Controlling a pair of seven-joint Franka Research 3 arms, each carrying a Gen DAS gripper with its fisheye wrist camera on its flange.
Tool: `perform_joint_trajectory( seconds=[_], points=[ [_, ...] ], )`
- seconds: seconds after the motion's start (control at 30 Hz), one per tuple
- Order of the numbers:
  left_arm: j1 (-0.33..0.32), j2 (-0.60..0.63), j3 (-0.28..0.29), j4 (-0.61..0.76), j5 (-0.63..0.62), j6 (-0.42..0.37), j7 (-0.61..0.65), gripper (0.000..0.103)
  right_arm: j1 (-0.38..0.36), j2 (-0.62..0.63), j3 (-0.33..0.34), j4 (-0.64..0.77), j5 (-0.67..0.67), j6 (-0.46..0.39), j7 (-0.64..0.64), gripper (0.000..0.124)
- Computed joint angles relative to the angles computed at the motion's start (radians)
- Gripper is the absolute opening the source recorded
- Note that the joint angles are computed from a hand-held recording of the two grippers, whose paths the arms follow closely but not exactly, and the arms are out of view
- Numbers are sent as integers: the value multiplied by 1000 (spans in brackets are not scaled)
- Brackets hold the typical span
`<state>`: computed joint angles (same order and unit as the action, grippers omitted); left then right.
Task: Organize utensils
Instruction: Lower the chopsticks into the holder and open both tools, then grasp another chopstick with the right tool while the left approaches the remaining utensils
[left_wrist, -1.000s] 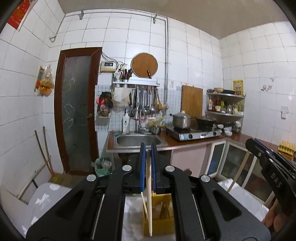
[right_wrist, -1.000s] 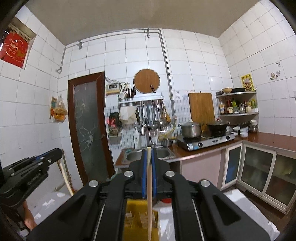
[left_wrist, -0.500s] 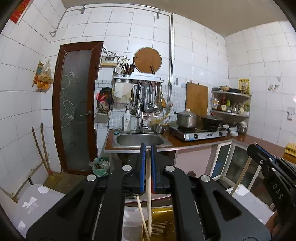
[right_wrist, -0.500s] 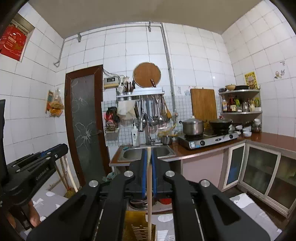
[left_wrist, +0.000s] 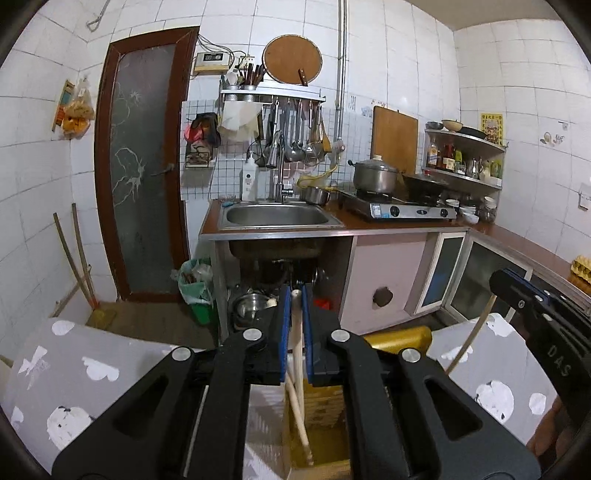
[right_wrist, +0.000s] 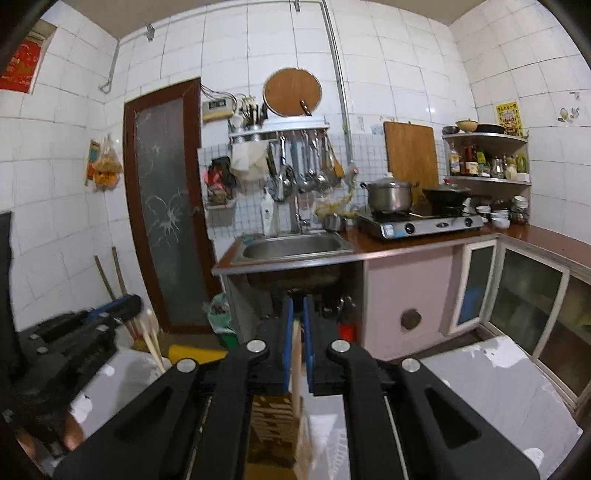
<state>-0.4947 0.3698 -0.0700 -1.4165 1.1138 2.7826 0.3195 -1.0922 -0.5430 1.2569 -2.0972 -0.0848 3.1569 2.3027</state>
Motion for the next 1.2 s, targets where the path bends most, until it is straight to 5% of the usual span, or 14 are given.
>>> perform_joint_trajectory(
  seconds=[0.1, 0.17, 0.37, 0.53, 0.77, 0.93, 1.2],
  points=[
    [2, -71, 1, -72, 27, 4, -39, 46, 80, -16, -78, -33, 7, -40, 4, 22],
    [4, -145, 0, -142, 102, 2, -122, 77, 163, -33, -159, -67, 7, -70, 19, 51],
    [54, -339, -69, -333, 212, -50, -197, 98, 440, -129, -399, -199, -17, -150, 25, 59],
    [100, -500, -134, -502, 224, -109, -219, 98, 621, -217, -522, -290, -34, -218, 49, 74],
    [156, -618, -170, -681, 68, -11, -120, 98, 781, -298, -588, -396, -70, -242, 118, 79],
    [217, -632, -191, -782, -12, 83, -199, 98, 823, -292, -566, -439, -102, -275, 168, 79],
    [268, -557, -295, -788, 23, -31, -174, 98, 829, -222, -530, -474, -181, -328, 280, 79]
  ],
)
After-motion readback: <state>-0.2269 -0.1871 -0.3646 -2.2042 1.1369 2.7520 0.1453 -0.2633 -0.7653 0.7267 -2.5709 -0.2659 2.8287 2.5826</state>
